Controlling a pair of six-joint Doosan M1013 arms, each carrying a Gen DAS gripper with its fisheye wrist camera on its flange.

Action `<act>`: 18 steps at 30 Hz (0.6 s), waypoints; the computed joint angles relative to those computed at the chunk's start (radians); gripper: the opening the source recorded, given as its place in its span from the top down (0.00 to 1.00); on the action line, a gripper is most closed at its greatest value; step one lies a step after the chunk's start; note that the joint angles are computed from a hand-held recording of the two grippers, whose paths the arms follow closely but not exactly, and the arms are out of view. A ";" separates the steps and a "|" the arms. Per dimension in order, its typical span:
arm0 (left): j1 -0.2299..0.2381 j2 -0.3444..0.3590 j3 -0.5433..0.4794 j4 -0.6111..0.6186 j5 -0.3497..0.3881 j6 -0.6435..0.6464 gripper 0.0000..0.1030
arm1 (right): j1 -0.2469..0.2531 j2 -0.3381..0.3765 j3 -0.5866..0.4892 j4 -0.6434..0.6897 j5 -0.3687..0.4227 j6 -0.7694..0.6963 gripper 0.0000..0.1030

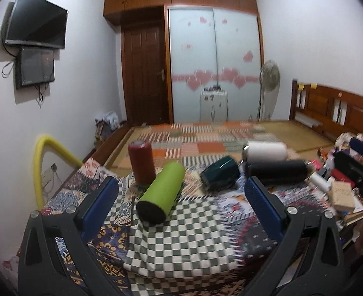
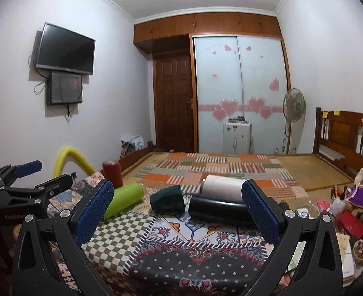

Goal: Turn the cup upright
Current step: 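Move the left gripper down over the lying lime-green bottle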

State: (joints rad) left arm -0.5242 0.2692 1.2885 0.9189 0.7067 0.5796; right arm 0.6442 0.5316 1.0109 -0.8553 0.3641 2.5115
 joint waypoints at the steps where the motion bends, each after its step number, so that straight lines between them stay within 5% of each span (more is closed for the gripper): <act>1: 0.014 0.015 -0.019 -0.051 0.008 0.048 0.00 | -0.002 0.008 -0.011 0.030 0.007 -0.028 0.00; 6: 0.075 0.083 -0.104 -0.250 0.052 0.241 0.00 | -0.013 0.048 -0.070 0.150 0.049 -0.149 0.00; 18: 0.181 0.326 -0.464 -0.650 0.360 0.662 0.10 | -0.045 0.153 -0.228 0.423 0.151 -0.412 0.00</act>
State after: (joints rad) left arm -0.3431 0.5955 0.8250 0.2690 1.0670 1.2412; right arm 0.5995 0.6848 0.7830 -0.4324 0.5151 2.0991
